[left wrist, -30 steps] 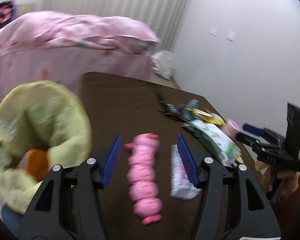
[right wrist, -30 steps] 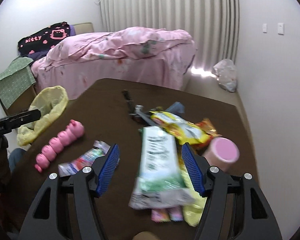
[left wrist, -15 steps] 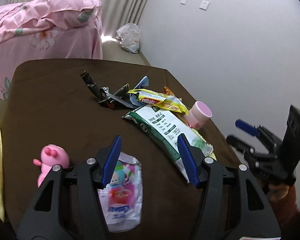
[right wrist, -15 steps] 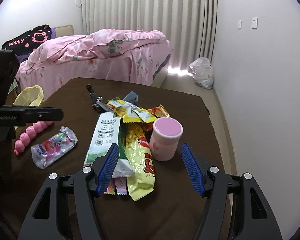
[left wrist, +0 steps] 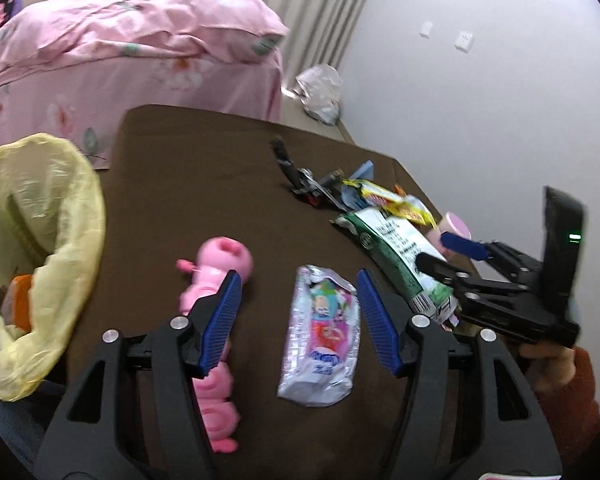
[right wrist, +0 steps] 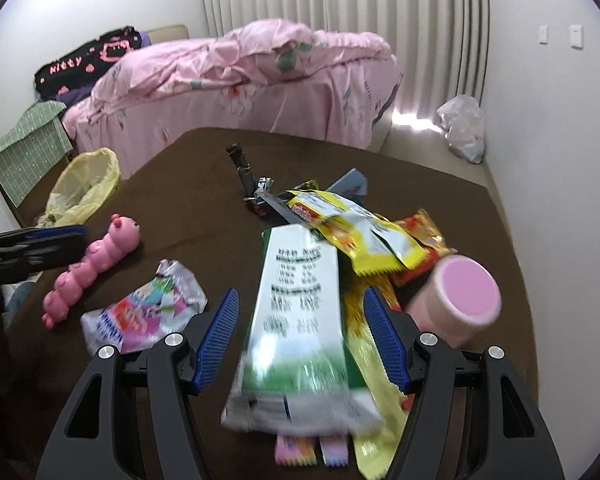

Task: Collect trash
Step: 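Move both grippers back toward the green wrapper and silver packet, then grasp the white-green milk carton with the right gripper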

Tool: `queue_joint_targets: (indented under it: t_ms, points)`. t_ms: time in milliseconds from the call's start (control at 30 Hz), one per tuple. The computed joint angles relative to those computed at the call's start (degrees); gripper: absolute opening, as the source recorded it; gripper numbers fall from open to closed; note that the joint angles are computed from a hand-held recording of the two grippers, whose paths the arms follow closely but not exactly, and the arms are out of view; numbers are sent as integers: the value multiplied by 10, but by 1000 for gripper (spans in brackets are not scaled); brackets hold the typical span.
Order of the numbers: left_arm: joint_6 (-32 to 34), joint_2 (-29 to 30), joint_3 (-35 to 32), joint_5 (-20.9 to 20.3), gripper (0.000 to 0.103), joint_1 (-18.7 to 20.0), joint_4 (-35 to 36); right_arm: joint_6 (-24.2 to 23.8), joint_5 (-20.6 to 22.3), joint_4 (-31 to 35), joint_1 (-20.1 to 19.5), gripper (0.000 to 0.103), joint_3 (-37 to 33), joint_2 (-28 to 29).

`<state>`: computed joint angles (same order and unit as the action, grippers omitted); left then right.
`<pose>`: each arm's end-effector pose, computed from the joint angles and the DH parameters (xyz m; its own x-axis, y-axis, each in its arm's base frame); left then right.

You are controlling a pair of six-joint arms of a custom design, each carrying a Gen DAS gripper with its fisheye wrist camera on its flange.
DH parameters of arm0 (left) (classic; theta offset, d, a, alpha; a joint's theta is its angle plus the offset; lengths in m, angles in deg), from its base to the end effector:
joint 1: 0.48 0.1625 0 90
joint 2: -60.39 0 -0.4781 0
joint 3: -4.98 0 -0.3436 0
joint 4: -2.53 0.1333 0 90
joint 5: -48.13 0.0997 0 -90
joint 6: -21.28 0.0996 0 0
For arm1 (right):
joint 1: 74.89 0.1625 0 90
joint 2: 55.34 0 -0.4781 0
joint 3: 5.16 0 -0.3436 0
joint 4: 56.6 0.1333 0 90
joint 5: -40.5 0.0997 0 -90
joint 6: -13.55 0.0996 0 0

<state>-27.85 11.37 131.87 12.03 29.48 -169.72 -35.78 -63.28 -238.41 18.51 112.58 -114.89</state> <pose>-0.3174 -0.4297 0.1366 -0.8808 -0.0627 -0.4694 0.3023 0.6885 -0.6592 0.1426 -0.5525 0.2573 -0.5995 -0.5822 0.5492 -0.7735 0.5979 -0.2104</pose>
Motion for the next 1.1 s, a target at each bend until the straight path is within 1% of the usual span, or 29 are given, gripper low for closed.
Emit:
queue_joint_targets:
  t_ms: [100,133,167,233,300,400,500,600,667,733,833,933,1000,1100]
  points:
    - [-4,-10,10,12,58,-7,4,-2,-46,1,13,61,-22,32]
    - [-4,-12,13,12,58,-9,5,1,-51,8,15,54,-24,36]
    - [-2,-15,18,11,58,-11,5,7,-49,18,15,49,-23,35]
    - [-3,-17,22,9,58,-15,10,13,-25,40,12,49,-11,19]
    - [-4,-20,28,6,58,-17,12,18,-12,48,12,49,12,-1]
    - [-1,-18,37,-8,58,-16,-2,15,-8,32,8,49,61,-35]
    - [12,-10,42,-30,58,-15,-23,16,-13,-2,-4,49,112,-68]
    - [19,-4,41,-46,58,-15,-33,28,-1,-5,-27,49,147,-103]
    - [17,-5,39,-40,58,-20,-29,25,-2,6,-33,49,154,-114]
    - [10,-7,40,-29,58,-26,-19,20,1,33,-38,49,152,-120]
    - [-1,-13,42,-20,58,-33,-3,22,-3,86,-34,50,128,-117]
    - [-8,-18,44,-9,58,-41,17,18,-21,110,-16,50,104,-101]
    - [-8,-20,45,-10,58,-43,21,21,-34,136,-5,51,85,-91]
    - [-2,-20,46,-14,58,-44,24,14,-51,160,11,52,60,-70]
